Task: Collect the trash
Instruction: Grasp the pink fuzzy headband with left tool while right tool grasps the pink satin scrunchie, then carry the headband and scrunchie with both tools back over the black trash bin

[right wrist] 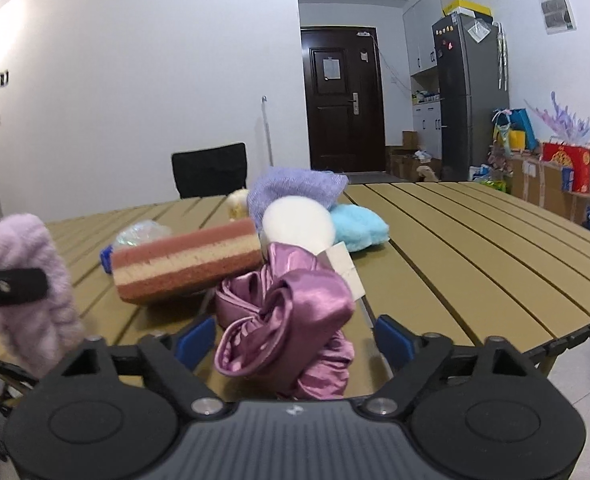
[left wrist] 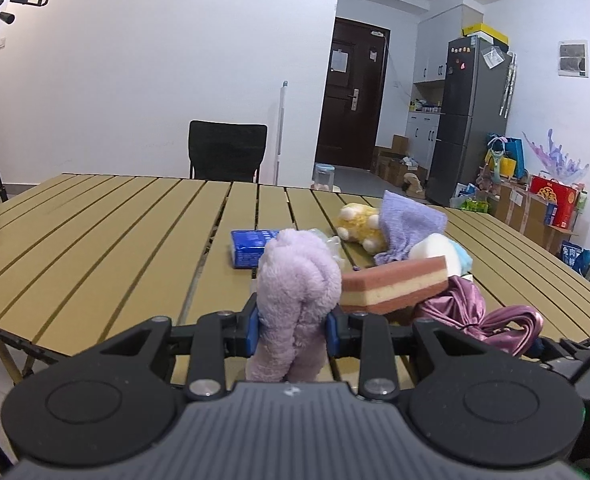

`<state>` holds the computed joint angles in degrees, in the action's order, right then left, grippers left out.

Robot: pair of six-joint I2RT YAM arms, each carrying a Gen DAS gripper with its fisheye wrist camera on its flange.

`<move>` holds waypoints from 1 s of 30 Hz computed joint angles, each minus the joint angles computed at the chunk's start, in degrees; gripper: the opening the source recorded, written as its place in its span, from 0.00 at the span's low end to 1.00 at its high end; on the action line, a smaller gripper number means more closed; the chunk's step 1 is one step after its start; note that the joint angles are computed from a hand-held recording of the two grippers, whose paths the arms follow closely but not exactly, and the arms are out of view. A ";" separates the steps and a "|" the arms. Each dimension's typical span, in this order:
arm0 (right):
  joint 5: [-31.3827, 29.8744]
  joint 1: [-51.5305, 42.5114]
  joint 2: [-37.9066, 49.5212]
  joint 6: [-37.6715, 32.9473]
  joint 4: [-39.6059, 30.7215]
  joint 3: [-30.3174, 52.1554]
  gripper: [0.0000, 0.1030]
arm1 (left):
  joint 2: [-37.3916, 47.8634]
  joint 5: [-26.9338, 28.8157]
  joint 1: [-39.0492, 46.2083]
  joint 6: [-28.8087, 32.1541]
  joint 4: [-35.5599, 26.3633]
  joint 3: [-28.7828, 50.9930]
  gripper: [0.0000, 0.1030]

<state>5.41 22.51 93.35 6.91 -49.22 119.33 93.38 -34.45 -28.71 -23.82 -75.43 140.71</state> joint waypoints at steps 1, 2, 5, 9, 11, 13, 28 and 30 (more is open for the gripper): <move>0.62 0.40 0.60 -0.16 -0.30 0.55 0.71 | -0.51 0.01 0.14 0.12 0.27 -0.70 0.30; 0.73 0.60 1.03 -0.10 -0.65 1.07 0.63 | -0.83 -0.02 0.27 0.23 0.44 -1.07 0.30; 0.46 0.96 1.96 -0.72 -1.64 2.31 0.54 | -1.54 -0.08 0.59 0.22 0.53 -1.67 0.30; 1.09 1.33 1.26 -1.77 -1.45 1.54 0.40 | -2.13 -0.36 0.46 0.09 0.72 -2.29 0.30; -0.36 0.61 0.76 -1.64 -1.02 0.95 0.37 | -2.00 -0.99 -0.26 -0.12 0.58 -2.04 0.30; -0.31 0.47 -0.22 -1.94 0.04 -0.45 0.36 | -2.10 -1.37 -0.68 -0.03 0.82 -2.28 0.30; -3.53 -2.56 -8.33 -2.28 2.99 -6.55 0.33 | -3.23 -2.92 -2.82 1.32 1.66 -2.80 0.30; -3.69 -2.67 -9.77 -2.63 2.97 -7.17 0.33 | -3.31 -4.21 -4.26 1.13 0.78 -1.83 0.30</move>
